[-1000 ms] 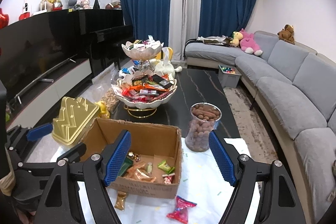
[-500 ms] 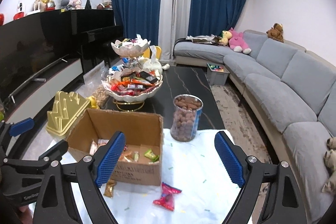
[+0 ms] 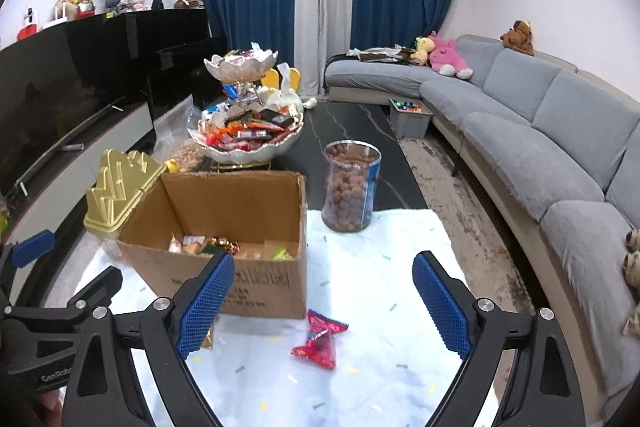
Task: Organize snacks
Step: 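Move both open tools back toward the gold chocolate and red candy bag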
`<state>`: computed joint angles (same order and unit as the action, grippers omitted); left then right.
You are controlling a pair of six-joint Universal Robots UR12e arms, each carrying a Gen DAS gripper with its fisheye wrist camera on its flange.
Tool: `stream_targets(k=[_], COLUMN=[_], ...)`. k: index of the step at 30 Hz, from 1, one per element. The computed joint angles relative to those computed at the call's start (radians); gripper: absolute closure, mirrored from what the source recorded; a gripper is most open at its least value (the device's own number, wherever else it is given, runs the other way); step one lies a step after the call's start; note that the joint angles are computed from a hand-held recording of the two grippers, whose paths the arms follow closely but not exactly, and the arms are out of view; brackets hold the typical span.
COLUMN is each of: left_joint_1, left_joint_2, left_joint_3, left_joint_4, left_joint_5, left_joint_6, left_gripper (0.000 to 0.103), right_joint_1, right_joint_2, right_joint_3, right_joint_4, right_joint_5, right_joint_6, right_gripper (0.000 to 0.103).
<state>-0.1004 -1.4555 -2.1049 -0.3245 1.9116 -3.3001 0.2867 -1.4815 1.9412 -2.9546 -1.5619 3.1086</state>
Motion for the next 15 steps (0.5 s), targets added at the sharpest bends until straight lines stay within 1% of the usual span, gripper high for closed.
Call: stream_targets(k=[5, 10, 15], left_joint_1=[-0.017, -0.021, -0.011], left_joint_2=[-0.013, -0.027, -0.038], left_joint_3=[-0.024, -0.037, -0.048], left_joint_4=[0.028, 0.052, 0.058], left_joint_5=[0.045, 0.036, -0.016], left_joint_6=[-0.009, -0.003, -0.004], left_gripper=[0.001, 0.001, 0.001], right_joint_1=[-0.002, -0.008, -0.015], right_joint_2=[0.003, 0.012, 0.025], right_joint_3=[0.028, 0.043, 0.052], right_joint_4=[-0.019, -0.019, -0.018], right_joint_5=[0.0, 0.005, 0.013], right_joint_6=[0.012, 0.027, 0.038], right_gripper=[0.012, 0.012, 0.012])
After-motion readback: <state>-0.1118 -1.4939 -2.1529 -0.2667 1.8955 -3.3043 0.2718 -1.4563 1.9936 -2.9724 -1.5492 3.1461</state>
